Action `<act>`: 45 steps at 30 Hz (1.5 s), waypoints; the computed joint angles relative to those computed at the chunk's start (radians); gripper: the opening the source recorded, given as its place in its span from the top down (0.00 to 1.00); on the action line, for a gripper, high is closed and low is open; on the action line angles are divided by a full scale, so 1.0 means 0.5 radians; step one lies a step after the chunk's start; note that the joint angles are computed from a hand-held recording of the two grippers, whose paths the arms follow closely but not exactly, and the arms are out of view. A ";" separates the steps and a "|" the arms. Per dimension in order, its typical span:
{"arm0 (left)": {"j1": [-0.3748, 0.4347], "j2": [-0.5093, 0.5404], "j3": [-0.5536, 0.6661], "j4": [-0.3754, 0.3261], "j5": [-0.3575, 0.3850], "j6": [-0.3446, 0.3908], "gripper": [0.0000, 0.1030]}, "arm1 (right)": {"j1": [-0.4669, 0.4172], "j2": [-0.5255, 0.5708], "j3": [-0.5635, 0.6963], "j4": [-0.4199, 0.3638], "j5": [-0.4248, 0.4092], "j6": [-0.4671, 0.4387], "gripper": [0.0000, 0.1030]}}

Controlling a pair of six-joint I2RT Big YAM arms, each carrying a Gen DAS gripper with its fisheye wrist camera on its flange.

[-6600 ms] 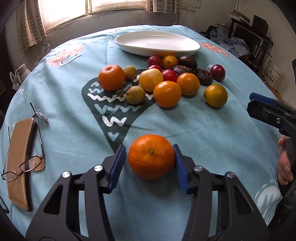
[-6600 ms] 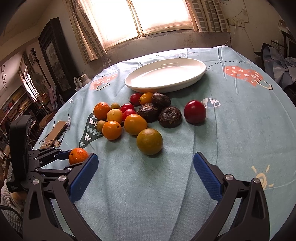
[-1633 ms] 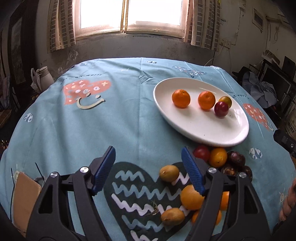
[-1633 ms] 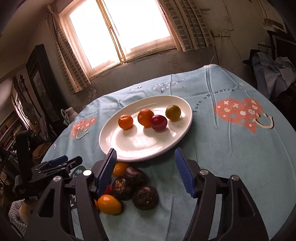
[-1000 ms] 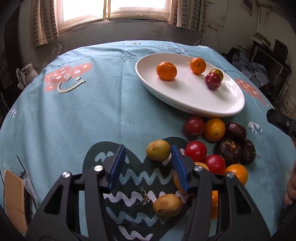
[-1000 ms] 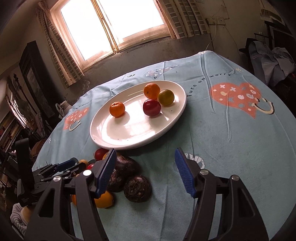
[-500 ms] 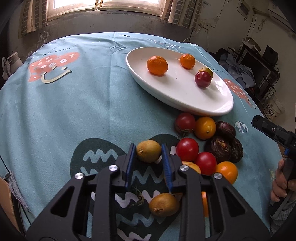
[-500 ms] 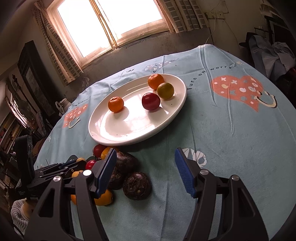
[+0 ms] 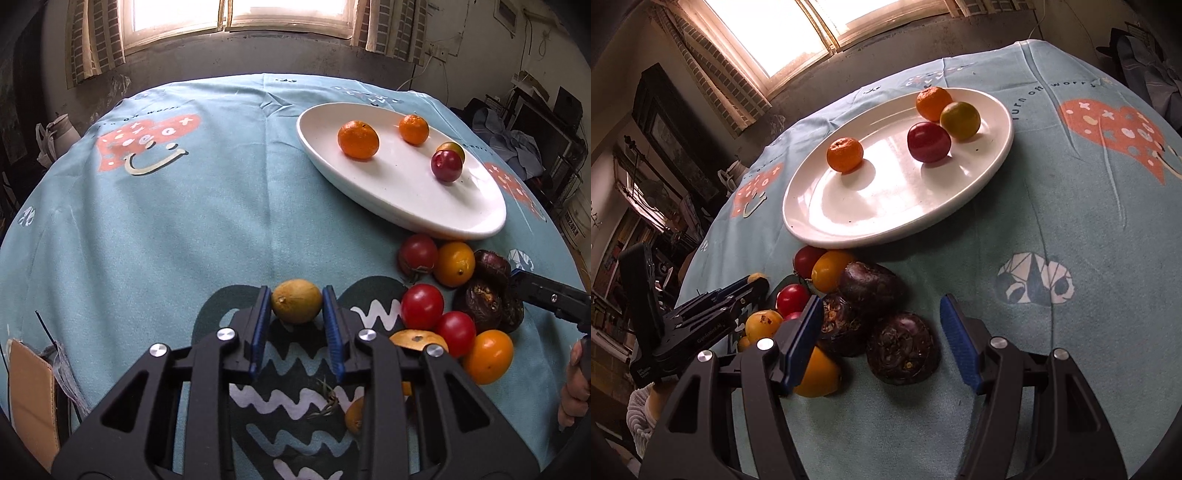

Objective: Organize fruits
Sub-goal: 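Carry the lemon toward the plate with the left tool while the right grasps a dark brown fruit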

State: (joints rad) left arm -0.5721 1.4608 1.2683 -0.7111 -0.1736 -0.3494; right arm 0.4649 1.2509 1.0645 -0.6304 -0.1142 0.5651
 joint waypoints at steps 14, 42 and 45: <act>0.031 -0.013 -0.019 0.032 0.118 -0.044 0.72 | -0.039 0.005 -0.032 0.109 -0.101 -0.002 0.64; -0.083 0.172 0.418 0.089 0.183 -0.089 0.71 | -0.095 -0.038 0.060 0.352 0.050 0.002 0.63; -0.106 0.247 0.465 0.108 0.084 -0.128 0.27 | -0.078 -0.030 0.042 0.406 0.217 -0.049 0.19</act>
